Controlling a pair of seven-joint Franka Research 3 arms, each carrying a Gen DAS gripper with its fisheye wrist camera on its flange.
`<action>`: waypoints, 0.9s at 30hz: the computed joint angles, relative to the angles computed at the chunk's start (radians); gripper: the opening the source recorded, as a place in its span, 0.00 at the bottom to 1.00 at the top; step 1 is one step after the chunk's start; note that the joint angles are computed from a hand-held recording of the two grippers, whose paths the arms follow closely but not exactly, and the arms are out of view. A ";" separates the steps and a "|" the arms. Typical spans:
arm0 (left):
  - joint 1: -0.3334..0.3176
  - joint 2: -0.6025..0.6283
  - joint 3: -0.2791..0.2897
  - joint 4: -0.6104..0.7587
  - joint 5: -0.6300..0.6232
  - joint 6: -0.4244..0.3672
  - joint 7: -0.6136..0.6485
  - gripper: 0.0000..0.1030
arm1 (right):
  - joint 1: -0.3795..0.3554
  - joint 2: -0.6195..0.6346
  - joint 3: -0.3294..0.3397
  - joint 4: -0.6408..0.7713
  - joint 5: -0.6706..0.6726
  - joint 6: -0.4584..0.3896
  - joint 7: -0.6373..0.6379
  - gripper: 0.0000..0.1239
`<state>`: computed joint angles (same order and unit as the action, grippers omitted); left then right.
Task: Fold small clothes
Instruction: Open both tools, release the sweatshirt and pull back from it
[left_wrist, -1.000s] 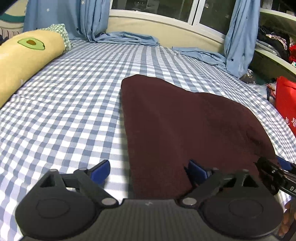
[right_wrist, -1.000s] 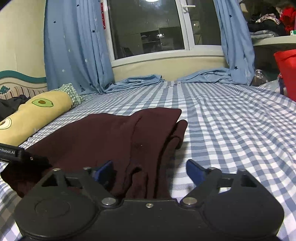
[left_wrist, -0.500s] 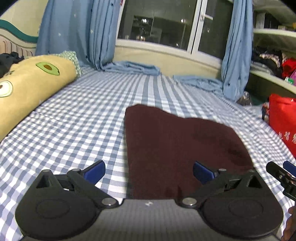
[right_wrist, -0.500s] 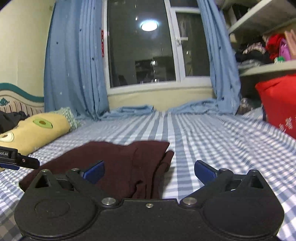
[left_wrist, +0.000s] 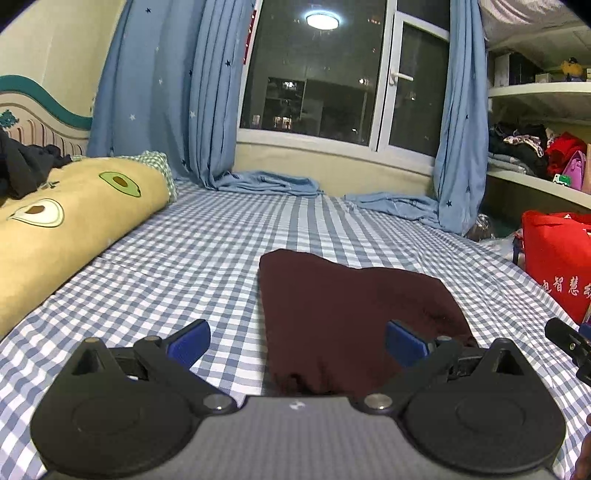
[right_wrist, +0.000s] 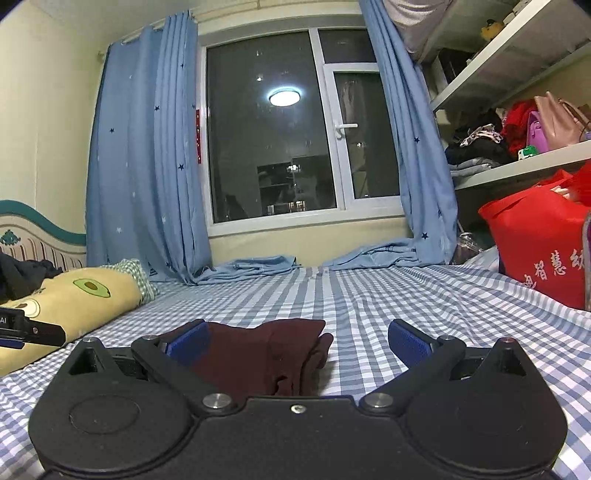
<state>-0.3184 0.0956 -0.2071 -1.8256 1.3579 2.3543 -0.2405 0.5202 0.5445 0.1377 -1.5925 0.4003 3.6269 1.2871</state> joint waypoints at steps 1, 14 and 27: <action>-0.004 -0.004 -0.002 -0.005 0.004 -0.010 -0.004 0.99 | -0.005 -0.012 0.006 -0.020 -0.005 0.012 0.005 0.83; -0.022 -0.035 -0.029 -0.054 0.020 -0.075 -0.035 0.99 | -0.010 -0.062 0.014 -0.111 -0.017 0.074 0.014 0.83; -0.020 -0.052 -0.040 -0.096 0.019 -0.079 -0.066 0.99 | -0.003 -0.090 0.017 -0.173 -0.011 0.094 0.012 0.83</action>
